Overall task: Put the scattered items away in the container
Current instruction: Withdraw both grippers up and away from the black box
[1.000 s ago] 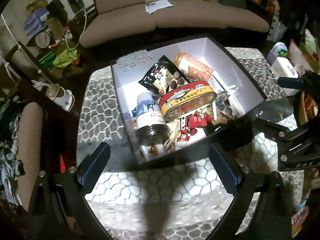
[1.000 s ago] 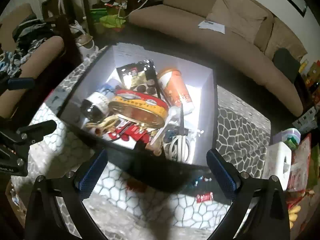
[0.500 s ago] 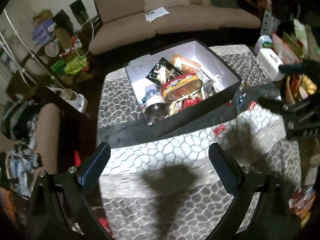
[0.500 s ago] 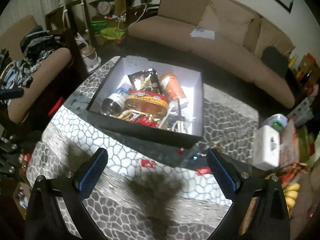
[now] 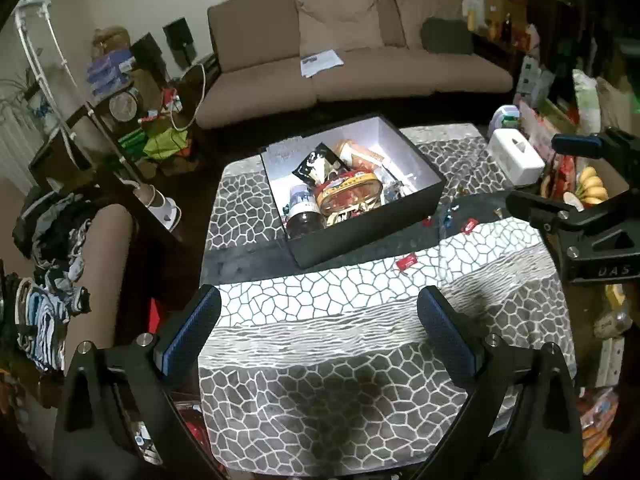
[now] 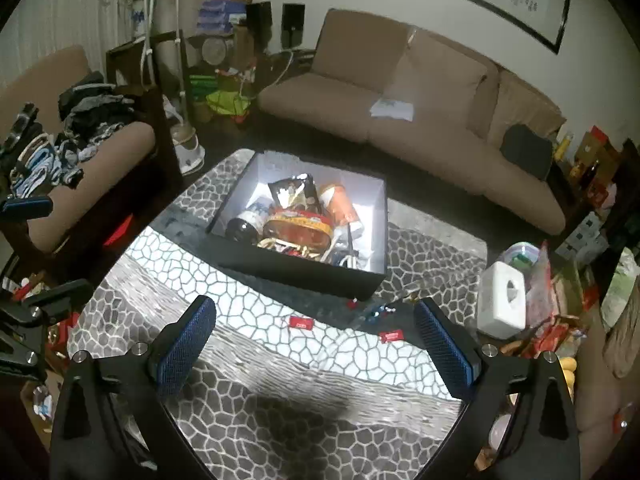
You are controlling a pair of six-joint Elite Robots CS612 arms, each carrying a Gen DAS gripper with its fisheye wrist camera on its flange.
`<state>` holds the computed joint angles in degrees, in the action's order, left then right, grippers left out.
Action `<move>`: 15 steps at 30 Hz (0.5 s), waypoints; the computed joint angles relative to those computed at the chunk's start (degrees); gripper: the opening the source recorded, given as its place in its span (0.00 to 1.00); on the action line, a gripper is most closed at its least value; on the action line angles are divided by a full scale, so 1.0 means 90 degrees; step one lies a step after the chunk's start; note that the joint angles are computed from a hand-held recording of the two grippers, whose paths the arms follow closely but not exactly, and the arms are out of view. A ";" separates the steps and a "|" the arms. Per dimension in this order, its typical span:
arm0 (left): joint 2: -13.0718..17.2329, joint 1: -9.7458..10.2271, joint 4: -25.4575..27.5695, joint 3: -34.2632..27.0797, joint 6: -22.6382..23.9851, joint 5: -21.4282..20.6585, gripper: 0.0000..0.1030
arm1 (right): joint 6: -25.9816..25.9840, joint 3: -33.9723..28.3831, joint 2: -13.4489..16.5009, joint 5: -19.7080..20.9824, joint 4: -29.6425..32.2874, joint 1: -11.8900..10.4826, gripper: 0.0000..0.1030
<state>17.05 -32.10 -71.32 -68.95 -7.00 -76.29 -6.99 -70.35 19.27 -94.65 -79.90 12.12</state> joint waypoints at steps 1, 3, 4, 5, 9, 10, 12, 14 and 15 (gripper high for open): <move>0.0016 -0.0021 0.0006 -0.0085 -0.0018 0.0024 0.96 | 0.0018 -0.0078 0.0014 0.0010 0.0026 0.0004 0.98; 0.0043 -0.0056 0.0015 -0.0257 -0.0073 0.0084 0.96 | 0.0074 -0.0262 0.0056 0.0048 0.0067 0.0007 0.98; 0.0059 -0.0075 0.0011 -0.0344 -0.0107 0.0141 0.96 | 0.0094 -0.0341 0.0079 0.0032 0.0066 0.0010 0.98; 0.0076 -0.0102 0.0013 -0.0446 -0.0143 0.0244 0.96 | 0.0106 -0.0429 0.0103 0.0018 0.0074 0.0010 0.98; 0.0129 -0.0172 0.0046 -0.0756 -0.0225 0.0555 0.96 | 0.0112 -0.0808 0.0227 -0.0066 -0.0038 0.0034 0.98; 0.0148 -0.0185 0.0019 -0.0828 -0.0229 0.0624 0.96 | 0.0116 -0.0884 0.0257 -0.0124 -0.0104 0.0044 0.98; 0.0184 -0.0222 0.0003 -0.0979 -0.0244 0.0781 0.96 | 0.0178 -0.1069 0.0325 -0.0194 -0.0224 0.0052 0.98; 0.0231 -0.0250 -0.0018 -0.1154 -0.0250 0.0836 0.96 | 0.0270 -0.1194 0.0351 -0.0106 -0.0212 0.0029 0.98; 0.0255 -0.0264 -0.0018 -0.1231 -0.0269 0.0878 0.96 | 0.0330 -0.1270 0.0372 -0.0053 -0.0208 0.0015 0.98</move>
